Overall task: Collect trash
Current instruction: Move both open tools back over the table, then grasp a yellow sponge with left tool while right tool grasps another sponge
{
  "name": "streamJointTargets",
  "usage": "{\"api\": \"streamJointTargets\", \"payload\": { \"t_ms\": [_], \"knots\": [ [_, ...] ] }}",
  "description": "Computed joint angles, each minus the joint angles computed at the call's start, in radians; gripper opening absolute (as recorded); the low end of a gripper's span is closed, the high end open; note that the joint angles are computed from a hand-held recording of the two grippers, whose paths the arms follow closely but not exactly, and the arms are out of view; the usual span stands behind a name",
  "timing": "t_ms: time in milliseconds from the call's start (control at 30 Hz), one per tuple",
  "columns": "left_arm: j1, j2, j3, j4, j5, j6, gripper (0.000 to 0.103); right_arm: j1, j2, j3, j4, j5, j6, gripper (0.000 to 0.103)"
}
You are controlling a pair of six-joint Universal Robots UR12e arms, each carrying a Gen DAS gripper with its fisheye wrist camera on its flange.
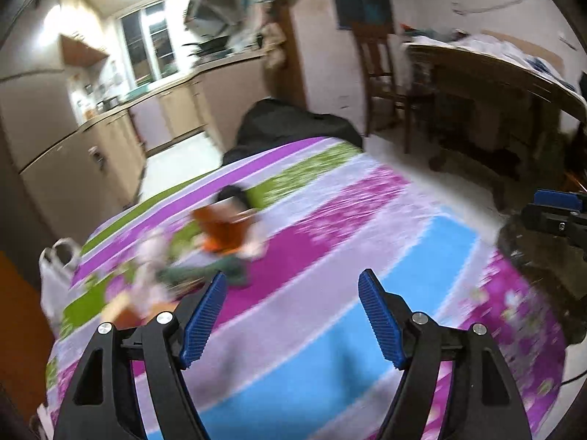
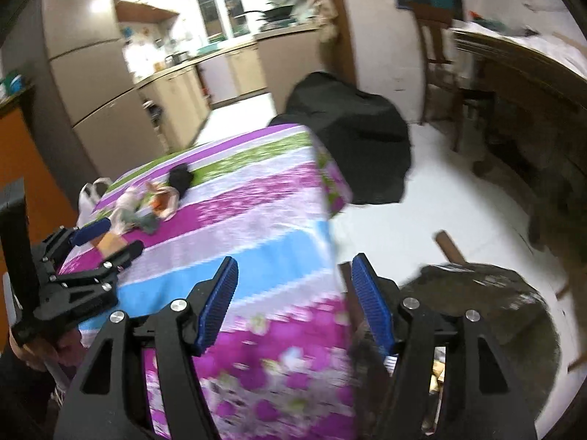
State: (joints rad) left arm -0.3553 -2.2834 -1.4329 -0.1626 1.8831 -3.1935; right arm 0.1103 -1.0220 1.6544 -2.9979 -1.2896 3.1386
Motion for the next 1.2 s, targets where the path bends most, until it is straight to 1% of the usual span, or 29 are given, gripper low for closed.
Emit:
{"api": "streamJointTargets", "payload": {
  "t_ms": [167, 267, 300, 367, 433, 467, 533, 600, 667, 700, 867, 933, 1033, 1133, 1200],
  "knots": [
    [0.058, 0.067, -0.113, 0.022, 0.03, -0.012, 0.075, 0.041, 0.026, -0.049, 0.06, 0.053, -0.078, 0.062],
    [0.092, 0.103, -0.179, 0.05, 0.054, 0.006, 0.075, 0.064, 0.034, -0.067, 0.096, 0.088, -0.128, 0.062],
    [0.106, 0.113, -0.196, 0.055, 0.044, 0.009, 0.076, 0.07, 0.037, -0.073, 0.106, 0.098, -0.141, 0.062],
    [0.139, 0.133, -0.225, 0.052, 0.0, 0.022, 0.076, 0.084, 0.045, -0.092, 0.146, 0.128, -0.178, 0.062],
    [0.166, 0.138, -0.242, 0.066, -0.032, 0.069, 0.076, 0.098, 0.056, -0.114, 0.187, 0.164, -0.21, 0.062],
    [0.174, 0.136, -0.244, 0.072, -0.036, 0.093, 0.076, 0.106, 0.066, -0.133, 0.215, 0.185, -0.226, 0.062],
    [0.195, 0.126, -0.241, 0.075, -0.102, 0.155, 0.076, 0.119, 0.086, -0.169, 0.261, 0.223, -0.25, 0.062],
    [0.205, 0.114, -0.229, 0.072, -0.129, 0.185, 0.076, 0.129, 0.109, -0.211, 0.319, 0.277, -0.293, 0.062],
    [0.214, 0.095, -0.206, 0.063, -0.161, 0.211, 0.076, 0.14, 0.134, -0.258, 0.389, 0.326, -0.349, 0.062],
    [0.221, 0.088, -0.197, 0.056, -0.175, 0.225, 0.076, 0.147, 0.15, -0.289, 0.44, 0.345, -0.395, 0.062],
    [0.236, 0.056, -0.156, 0.009, -0.223, 0.288, 0.076, 0.169, 0.198, -0.378, 0.562, 0.34, -0.556, 0.062],
    [0.244, 0.048, -0.15, 0.014, -0.257, 0.321, 0.076, 0.176, 0.212, -0.404, 0.574, 0.319, -0.584, 0.062],
    [0.255, 0.044, -0.142, 0.003, -0.293, 0.334, 0.074, 0.19, 0.233, -0.438, 0.578, 0.283, -0.628, 0.062],
    [0.264, 0.041, -0.139, 0.005, -0.33, 0.357, 0.069, 0.193, 0.245, -0.455, 0.59, 0.284, -0.684, 0.062],
    [0.268, 0.041, -0.137, -0.001, -0.353, 0.362, 0.06, 0.2, 0.256, -0.467, 0.582, 0.272, -0.729, 0.061]
  ]
}}
